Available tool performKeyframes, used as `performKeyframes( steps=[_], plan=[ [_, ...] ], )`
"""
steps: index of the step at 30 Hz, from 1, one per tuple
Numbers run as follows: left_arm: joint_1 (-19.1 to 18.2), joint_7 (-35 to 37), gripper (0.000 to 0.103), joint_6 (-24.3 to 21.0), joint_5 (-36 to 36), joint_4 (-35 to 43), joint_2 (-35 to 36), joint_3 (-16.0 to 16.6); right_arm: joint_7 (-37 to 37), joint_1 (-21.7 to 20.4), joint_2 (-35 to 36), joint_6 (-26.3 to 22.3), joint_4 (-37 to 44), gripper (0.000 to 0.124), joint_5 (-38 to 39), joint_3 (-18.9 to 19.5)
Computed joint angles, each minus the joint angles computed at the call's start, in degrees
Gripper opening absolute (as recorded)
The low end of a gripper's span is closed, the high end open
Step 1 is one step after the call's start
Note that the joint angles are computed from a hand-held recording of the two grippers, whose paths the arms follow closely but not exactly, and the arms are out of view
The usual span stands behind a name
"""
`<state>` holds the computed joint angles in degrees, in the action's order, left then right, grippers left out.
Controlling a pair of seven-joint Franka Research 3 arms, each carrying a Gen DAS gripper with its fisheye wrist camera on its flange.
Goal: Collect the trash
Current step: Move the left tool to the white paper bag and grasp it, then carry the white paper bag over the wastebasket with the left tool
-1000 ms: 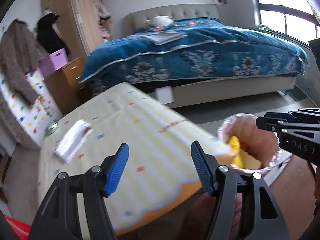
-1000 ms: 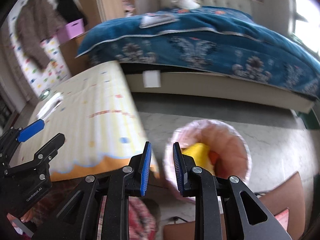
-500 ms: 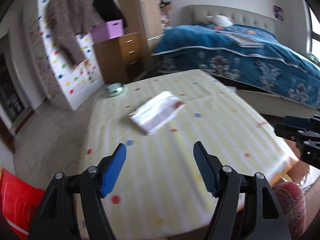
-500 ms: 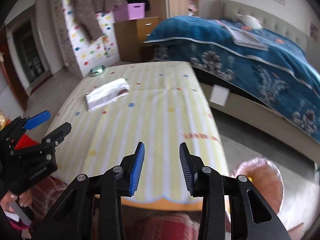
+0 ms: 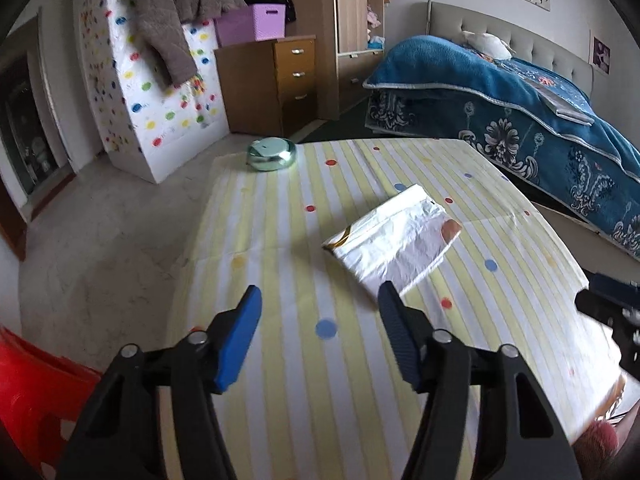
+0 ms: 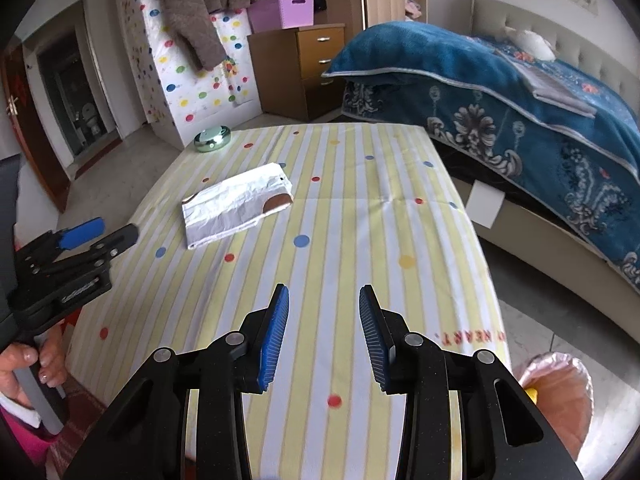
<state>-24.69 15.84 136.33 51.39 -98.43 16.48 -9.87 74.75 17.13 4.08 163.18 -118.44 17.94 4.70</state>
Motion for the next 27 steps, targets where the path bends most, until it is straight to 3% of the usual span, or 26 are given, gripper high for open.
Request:
performKeyframes(
  steps=[2, 10, 12, 13, 14, 15, 19, 22, 27],
  plan=[
    [0.46, 1.71, 0.052, 0.38, -1.25, 2.56, 2.52, 0.04, -0.32, -0.03, 1.64, -0.51, 1.70, 0.038, 0.06, 0.04],
    [0.71, 11.54, 0.052, 0.82, -9.06, 12.74, 11.44, 1.25, 0.78, -0.24, 5.47, -1.98, 5.17, 0.038, -0.67, -0.42],
    [0.89, 13.42, 0.047, 1.78, -11.37, 13.71, 12.53, 1.40, 0.42, -0.61, 5.71, -2.27, 5.37, 0.038, -0.25, -0.39],
    [0.35, 13.25, 0.031, 2.08, -11.12, 13.64, 12.44, 2.03, 0.95, -0.64, 5.66, -2.32, 5.18, 0.038, -0.24, -0.53],
    [-0.03, 13.32, 0.007, 3.05, -10.63, 12.82, 11.84, 2.41, 0.68, -0.84, 5.72, -2.40, 5.24, 0.038, 0.05, -0.47],
    [-0.26, 13.40, 0.007, 4.06, -10.24, 11.69, 10.96, 2.59, 0.63, -1.05, 5.43, -2.35, 4.85, 0.038, 0.58, -0.42],
    [-2.19, 5.54, 0.003, 8.20, -3.57, 5.80, 4.92, 4.67, -0.81, -1.85, 3.58, -1.43, 2.62, 0.038, 3.16, -0.09],
    [-2.42, -4.17, 0.003, 10.06, 3.61, 0.21, -2.53, 4.97, -2.44, -2.37, 1.85, -0.14, 0.58, 0.038, 5.90, 0.12],
    [-1.73, -10.58, 0.003, 5.49, 10.80, -3.35, -9.08, 1.86, -5.29, -2.68, -0.69, 1.04, -2.14, 0.038, 10.84, 0.13]
  ],
)
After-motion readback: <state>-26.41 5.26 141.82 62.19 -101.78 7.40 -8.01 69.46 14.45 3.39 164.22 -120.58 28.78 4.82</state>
